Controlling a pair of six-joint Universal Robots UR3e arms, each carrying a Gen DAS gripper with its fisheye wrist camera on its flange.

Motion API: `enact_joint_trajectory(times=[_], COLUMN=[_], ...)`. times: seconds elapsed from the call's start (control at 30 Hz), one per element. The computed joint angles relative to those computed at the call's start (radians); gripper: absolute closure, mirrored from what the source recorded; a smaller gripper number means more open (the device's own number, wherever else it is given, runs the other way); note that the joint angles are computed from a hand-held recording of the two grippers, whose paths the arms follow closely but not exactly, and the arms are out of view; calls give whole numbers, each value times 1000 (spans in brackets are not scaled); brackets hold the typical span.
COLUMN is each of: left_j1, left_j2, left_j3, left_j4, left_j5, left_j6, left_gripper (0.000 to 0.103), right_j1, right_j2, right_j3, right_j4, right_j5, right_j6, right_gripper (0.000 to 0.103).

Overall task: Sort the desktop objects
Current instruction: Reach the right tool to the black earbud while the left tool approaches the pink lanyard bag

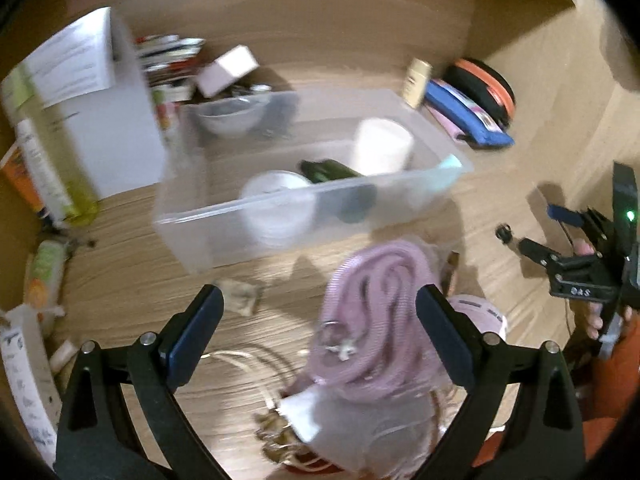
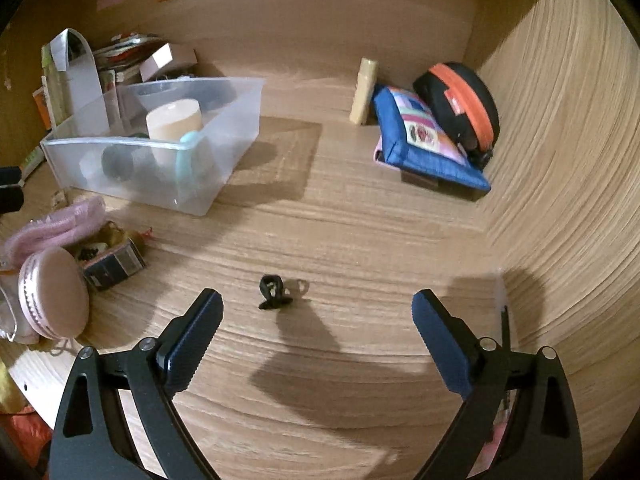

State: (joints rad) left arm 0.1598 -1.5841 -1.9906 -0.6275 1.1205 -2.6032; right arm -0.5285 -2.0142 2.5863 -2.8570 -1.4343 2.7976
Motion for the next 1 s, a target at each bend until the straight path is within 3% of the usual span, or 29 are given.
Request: enact_joint_trajectory(times=[0.27, 0.5, 0.7, 0.9, 1.0], left_j1=[-85, -119, -124, -110, -101], left_j2=[-121, -246, -321, -292, -285], left_j3=[108, 264, 368, 296, 286], left_j4=[-44, -197, -342, -240, -230], left_j5=[41, 52, 71, 62, 35], left_j6=[30, 65, 96, 100, 109], left_gripper=[5, 5, 5, 6, 18], right_j1=[15, 14, 17, -2, -6], right_j2=[111, 140, 168, 197, 194], right_j3=[-2, -32, -78, -110, -112], right_j4=[-86, -50, 17, 63, 73], right_j5=[16, 70, 88, 129, 143], right_j6=[-25, -47, -69, -80, -85], right_gripper=[8, 11, 27, 47, 62])
